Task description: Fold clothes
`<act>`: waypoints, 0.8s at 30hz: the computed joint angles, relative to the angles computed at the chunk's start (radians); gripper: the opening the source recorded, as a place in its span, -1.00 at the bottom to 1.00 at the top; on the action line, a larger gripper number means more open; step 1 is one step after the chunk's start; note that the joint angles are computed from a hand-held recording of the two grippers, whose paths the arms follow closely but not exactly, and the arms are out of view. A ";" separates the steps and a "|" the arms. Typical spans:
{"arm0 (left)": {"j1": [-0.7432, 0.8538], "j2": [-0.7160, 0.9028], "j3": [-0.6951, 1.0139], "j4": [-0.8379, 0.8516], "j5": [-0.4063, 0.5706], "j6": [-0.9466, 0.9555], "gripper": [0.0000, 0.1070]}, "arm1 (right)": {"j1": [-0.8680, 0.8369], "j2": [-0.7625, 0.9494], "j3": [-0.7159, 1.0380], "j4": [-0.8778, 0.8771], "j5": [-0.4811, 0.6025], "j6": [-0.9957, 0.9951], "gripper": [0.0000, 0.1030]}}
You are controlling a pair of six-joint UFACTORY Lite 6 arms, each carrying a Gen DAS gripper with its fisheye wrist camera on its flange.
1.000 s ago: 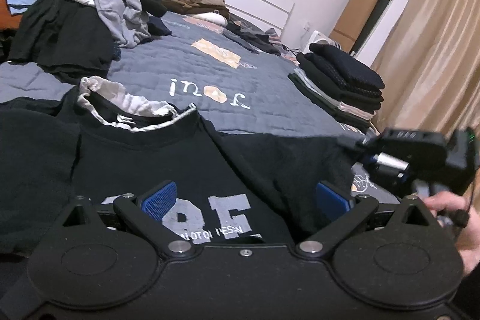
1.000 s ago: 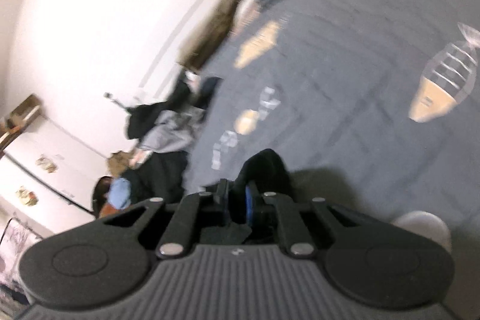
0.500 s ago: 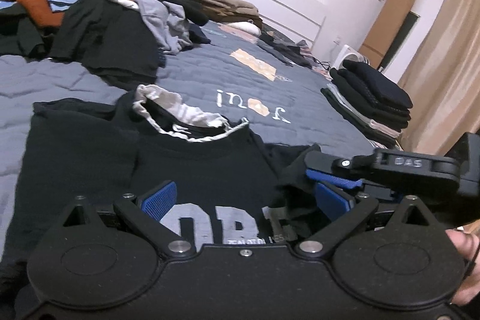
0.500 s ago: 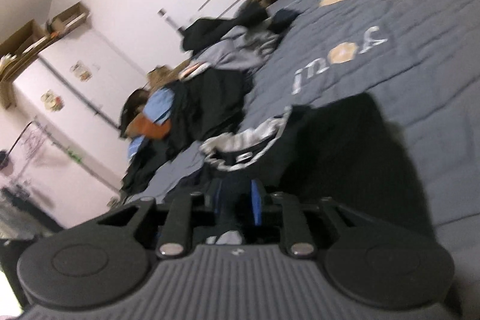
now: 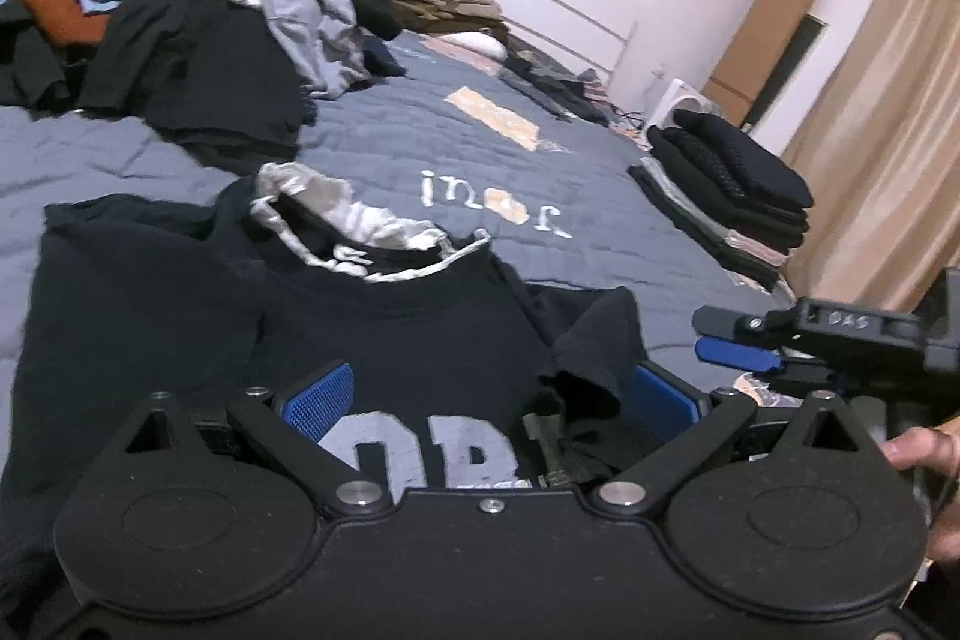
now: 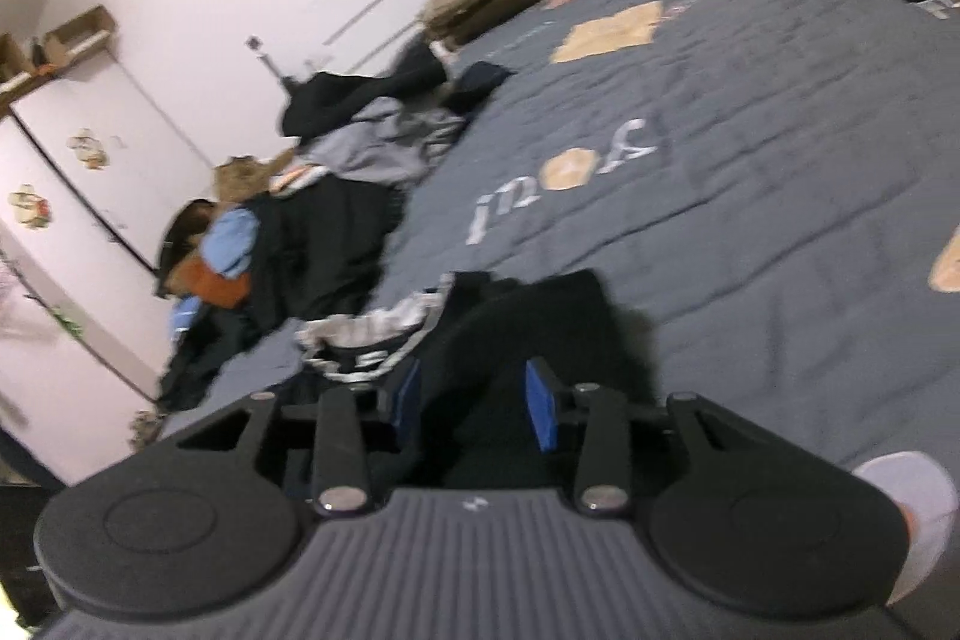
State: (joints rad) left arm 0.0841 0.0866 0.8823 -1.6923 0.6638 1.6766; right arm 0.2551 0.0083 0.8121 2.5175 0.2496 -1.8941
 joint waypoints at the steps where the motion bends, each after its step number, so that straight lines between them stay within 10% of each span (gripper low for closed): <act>1: -0.004 0.007 0.009 -0.010 0.008 0.007 0.87 | -0.010 0.002 -0.002 -0.009 -0.006 0.002 -0.25; 8: -0.059 0.150 0.187 0.018 0.018 0.007 0.73 | -0.055 0.059 0.040 -0.175 -0.028 0.125 -0.24; 13: -0.095 0.391 0.518 0.225 0.068 -0.222 -0.10 | -0.081 0.098 0.042 -0.136 0.004 0.099 -0.23; 24: -0.316 0.898 1.329 0.807 0.150 -0.786 0.03 | -0.099 0.139 0.068 -0.193 -0.002 0.159 -0.22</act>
